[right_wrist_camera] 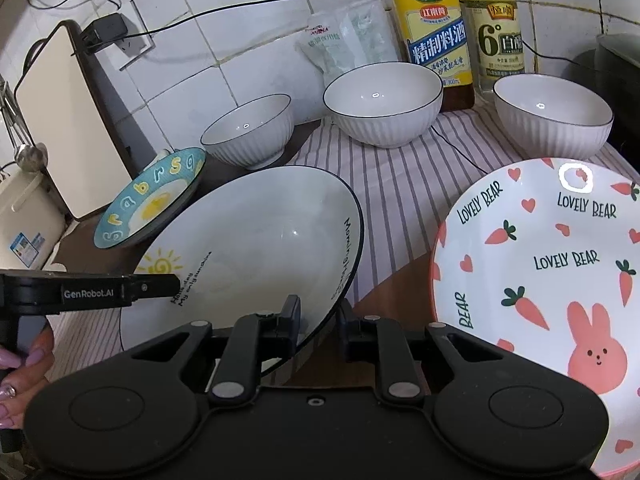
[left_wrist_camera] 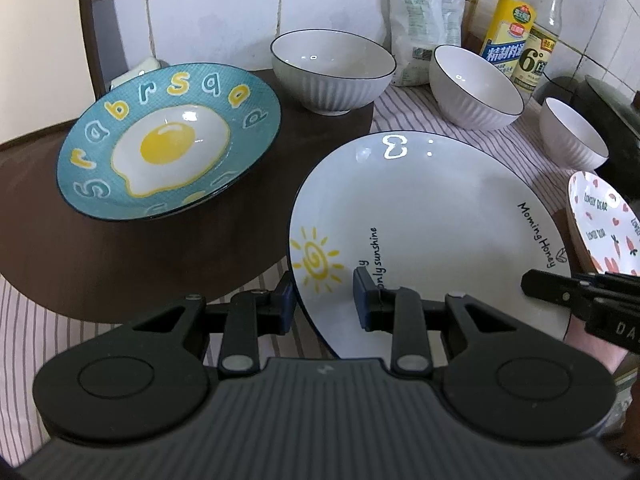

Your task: Organize plates and bowls

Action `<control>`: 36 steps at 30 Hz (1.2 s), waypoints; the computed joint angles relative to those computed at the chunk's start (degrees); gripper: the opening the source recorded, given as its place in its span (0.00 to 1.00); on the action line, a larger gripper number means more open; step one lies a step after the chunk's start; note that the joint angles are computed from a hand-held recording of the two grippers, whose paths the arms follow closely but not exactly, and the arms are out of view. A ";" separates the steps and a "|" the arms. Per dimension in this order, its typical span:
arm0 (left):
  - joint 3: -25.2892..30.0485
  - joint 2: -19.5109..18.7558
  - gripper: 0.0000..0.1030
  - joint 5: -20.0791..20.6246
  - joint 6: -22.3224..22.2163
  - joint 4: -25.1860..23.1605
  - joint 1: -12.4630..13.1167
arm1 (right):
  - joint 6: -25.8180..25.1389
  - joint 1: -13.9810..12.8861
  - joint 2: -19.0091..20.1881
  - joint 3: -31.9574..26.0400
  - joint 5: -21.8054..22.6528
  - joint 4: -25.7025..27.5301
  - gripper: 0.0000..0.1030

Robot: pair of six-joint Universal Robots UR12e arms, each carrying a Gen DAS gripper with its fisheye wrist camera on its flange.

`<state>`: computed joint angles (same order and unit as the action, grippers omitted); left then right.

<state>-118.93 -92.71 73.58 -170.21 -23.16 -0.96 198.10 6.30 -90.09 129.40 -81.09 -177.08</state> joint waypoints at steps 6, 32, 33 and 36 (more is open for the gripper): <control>0.71 -0.20 0.28 0.99 -1.07 -1.24 -0.37 | -0.90 0.77 0.14 -0.39 -1.92 0.83 0.24; -1.47 12.08 0.47 -0.84 -3.61 -10.10 -1.98 | -9.68 4.94 -13.78 6.88 -18.13 -4.80 0.66; -1.62 12.58 0.47 -1.25 -3.63 -9.78 -2.29 | -9.68 4.88 -14.37 7.29 -18.62 -5.39 0.67; -2.85 14.13 0.47 -3.40 -5.94 -5.86 -2.73 | -9.10 4.36 -16.23 8.47 -19.49 -7.01 0.70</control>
<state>-121.77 -78.58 70.18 -176.16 -29.02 -3.68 188.99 10.66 -106.32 137.87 -100.58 -184.09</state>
